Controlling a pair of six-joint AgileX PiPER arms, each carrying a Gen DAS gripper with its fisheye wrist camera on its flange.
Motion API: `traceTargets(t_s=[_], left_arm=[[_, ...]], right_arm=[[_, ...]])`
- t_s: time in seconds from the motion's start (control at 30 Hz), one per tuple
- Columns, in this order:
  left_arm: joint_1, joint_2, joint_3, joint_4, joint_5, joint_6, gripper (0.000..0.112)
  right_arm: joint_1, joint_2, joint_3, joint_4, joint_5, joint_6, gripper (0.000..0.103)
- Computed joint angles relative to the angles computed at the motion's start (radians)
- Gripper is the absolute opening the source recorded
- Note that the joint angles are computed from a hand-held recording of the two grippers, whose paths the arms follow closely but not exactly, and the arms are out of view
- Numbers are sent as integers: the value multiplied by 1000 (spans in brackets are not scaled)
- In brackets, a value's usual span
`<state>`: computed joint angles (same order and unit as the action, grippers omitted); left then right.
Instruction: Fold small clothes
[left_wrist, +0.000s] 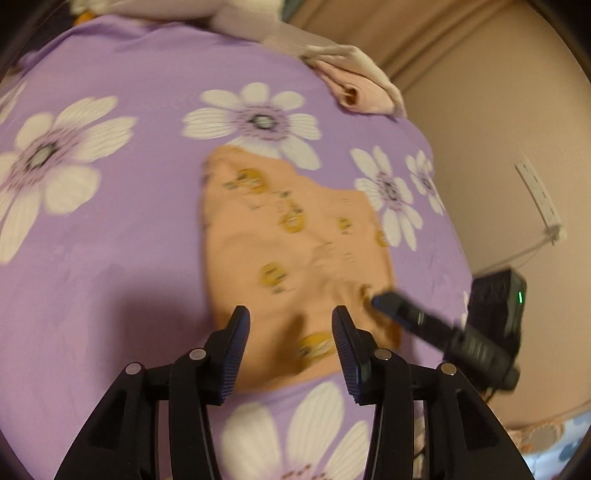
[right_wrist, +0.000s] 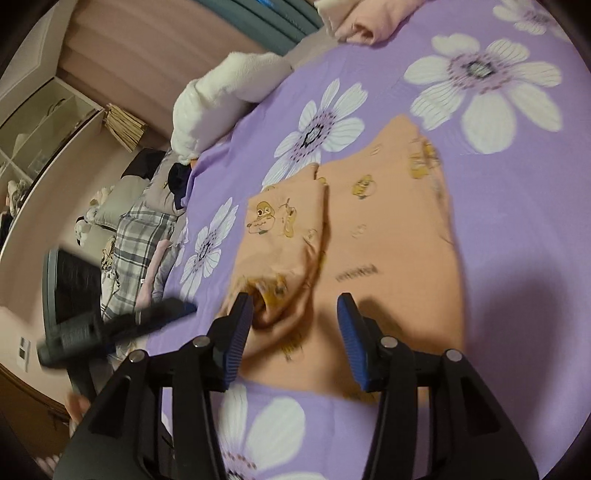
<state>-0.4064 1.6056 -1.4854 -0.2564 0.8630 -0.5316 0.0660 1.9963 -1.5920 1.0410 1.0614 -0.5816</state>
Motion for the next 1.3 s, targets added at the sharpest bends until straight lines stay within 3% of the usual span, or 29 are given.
traceTargets(t_s=[0.27, 0.43, 0.47, 0.57, 0.6, 0.7, 1.07, 1.2, 1.3], left_arm=[[77, -124, 212, -134, -71, 73, 44], [117, -151, 273, -205, -87, 133, 44], [122, -149, 277, -214, -88, 139, 44], [121, -154, 288, -226, -93, 151, 44], [121, -155, 289, -228, -92, 154, 44], [120, -151, 283, -227, -82, 156, 44], [93, -102, 227, -225, -65, 171, 44], [59, -39, 127, -180, -33, 157, 44], [25, 21, 32, -148, -12, 155, 44]], right_arm=[[101, 260, -403, -149, 96, 303, 52], [134, 303, -475, -134, 93, 301, 49], [138, 324, -505, -136, 101, 311, 46], [154, 367, -573, -208, 95, 385, 18], [158, 355, -555, -221, 72, 380, 11], [148, 324, -514, -190, 37, 332, 8], [24, 125, -354, -183, -93, 182, 8], [1, 131, -275, -273, -104, 210, 8], [-17, 155, -254, -249, -92, 207, 12]])
